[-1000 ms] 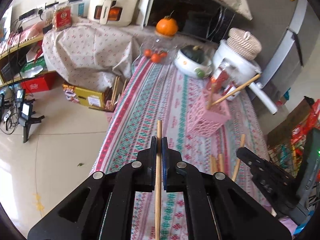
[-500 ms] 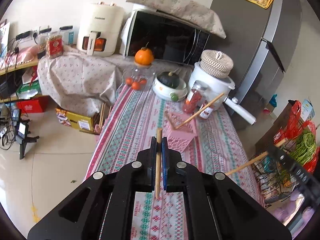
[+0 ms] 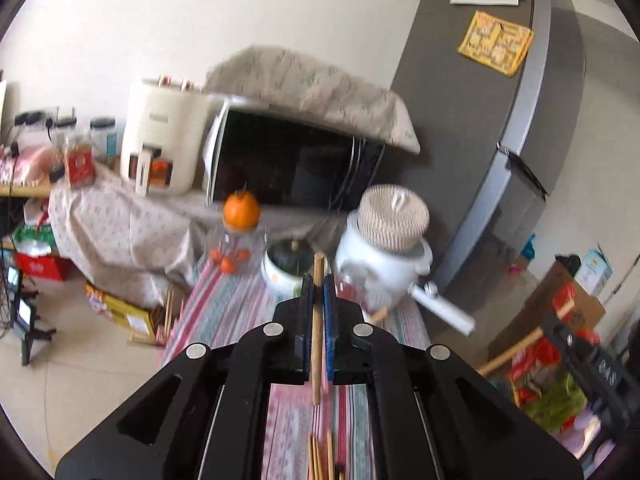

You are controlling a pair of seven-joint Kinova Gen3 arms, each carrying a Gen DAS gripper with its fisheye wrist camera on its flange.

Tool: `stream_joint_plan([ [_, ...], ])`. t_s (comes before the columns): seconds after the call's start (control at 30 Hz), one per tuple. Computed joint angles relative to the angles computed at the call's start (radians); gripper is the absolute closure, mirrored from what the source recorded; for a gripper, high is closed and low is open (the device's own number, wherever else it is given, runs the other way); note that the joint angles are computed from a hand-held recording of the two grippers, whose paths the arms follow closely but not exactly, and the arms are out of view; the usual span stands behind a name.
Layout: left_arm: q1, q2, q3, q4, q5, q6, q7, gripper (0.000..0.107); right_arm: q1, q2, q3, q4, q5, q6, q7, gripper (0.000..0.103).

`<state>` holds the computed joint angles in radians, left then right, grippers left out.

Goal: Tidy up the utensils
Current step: 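Drop the left chopstick into the pink holder by opening the left gripper while the right carries its chopstick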

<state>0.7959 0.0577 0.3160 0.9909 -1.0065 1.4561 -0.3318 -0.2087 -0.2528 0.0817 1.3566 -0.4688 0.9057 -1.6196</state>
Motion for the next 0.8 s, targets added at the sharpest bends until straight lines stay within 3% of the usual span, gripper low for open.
stream_joint_plan([
  [0.1,-0.003,0.037,-0.025,-0.041,-0.022,-0.003,-0.011,0.104,0.0,0.028,-0.008,-0.025,0.004,-0.007,-0.004,0.095],
  [0.27,-0.059,0.09,-0.09,-0.028,0.062,-0.041,-0.033,0.102,0.013,0.067,-0.039,-0.037,0.026,-0.018,-0.026,0.095],
  [0.37,-0.059,0.046,-0.133,0.072,0.117,-0.081,0.034,0.102,0.021,0.087,-0.052,-0.034,0.038,-0.022,-0.043,0.095],
  [0.7,-0.129,-0.139,0.015,0.369,0.088,-0.059,0.318,0.102,0.029,0.113,-0.105,-0.027,0.106,-0.05,-0.106,0.095],
  [0.8,-0.167,-0.166,0.04,0.384,0.106,-0.039,0.315,0.102,0.022,0.123,-0.13,-0.04,0.149,-0.061,-0.146,0.095],
])
